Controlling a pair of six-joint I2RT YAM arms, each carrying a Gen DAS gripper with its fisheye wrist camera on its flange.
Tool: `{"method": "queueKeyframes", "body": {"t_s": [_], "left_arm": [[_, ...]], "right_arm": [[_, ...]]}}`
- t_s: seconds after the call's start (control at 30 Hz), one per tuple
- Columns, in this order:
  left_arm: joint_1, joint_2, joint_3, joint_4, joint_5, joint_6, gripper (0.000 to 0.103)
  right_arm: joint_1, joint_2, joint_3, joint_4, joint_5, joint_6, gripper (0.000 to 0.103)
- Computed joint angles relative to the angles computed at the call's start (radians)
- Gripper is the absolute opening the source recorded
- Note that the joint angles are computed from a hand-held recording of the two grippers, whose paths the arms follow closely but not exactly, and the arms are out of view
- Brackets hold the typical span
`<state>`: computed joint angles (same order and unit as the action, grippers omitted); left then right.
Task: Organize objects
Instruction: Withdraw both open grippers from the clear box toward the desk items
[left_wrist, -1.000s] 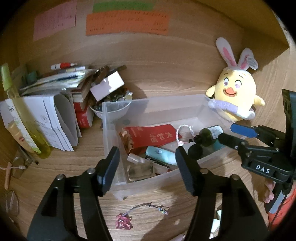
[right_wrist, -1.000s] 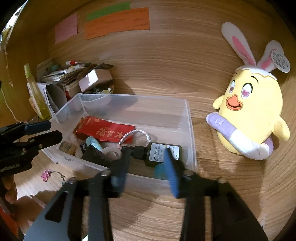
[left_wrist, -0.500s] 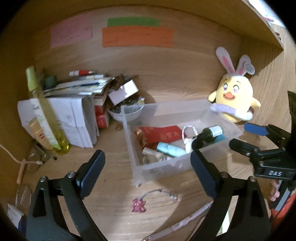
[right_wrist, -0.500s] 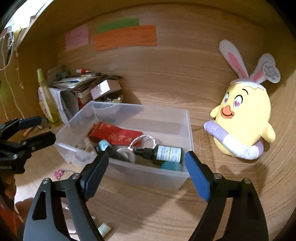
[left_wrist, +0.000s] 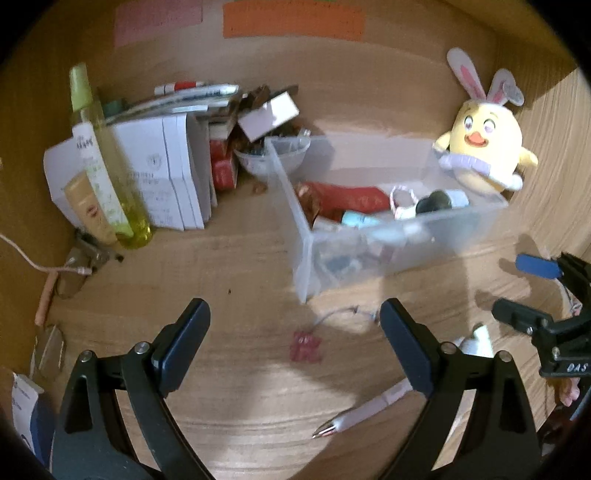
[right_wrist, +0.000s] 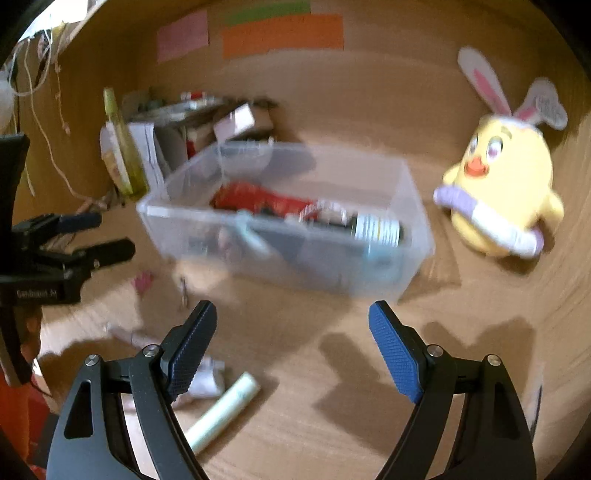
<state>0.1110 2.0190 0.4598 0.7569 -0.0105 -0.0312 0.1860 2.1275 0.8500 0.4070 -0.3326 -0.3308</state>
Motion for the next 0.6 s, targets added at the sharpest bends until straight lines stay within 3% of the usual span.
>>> {"method": "queueKeyframes", "body": {"t_s": [0.17, 0.3, 0.43, 0.5, 0.6], "left_arm": [[0.018, 0.069, 0.021, -0.009, 0.037, 0.002, 0.093], [0.014, 0.101, 0.042, -0.025, 0.043, 0.006, 0.079], [0.023, 0.112, 0.056, -0.041, 0.070, 0.006, 0.074], [0.026, 0.118, 0.068, -0.057, 0.078, 0.011, 0.064], [0.033, 0.131, 0.099, -0.102, 0.093, 0.011, 0.054]], "right_arm": [[-0.003, 0.022, -0.038, -0.016, -0.004, -0.007, 0.082], [0.014, 0.028, -0.078, 0.002, -0.006, -0.004, 0.082], [0.037, 0.042, -0.110, 0.034, 0.012, -0.008, 0.082], [0.039, 0.046, -0.109, 0.028, 0.013, -0.012, 0.081], [0.042, 0.046, -0.130, 0.060, 0.034, -0.017, 0.068]]}}
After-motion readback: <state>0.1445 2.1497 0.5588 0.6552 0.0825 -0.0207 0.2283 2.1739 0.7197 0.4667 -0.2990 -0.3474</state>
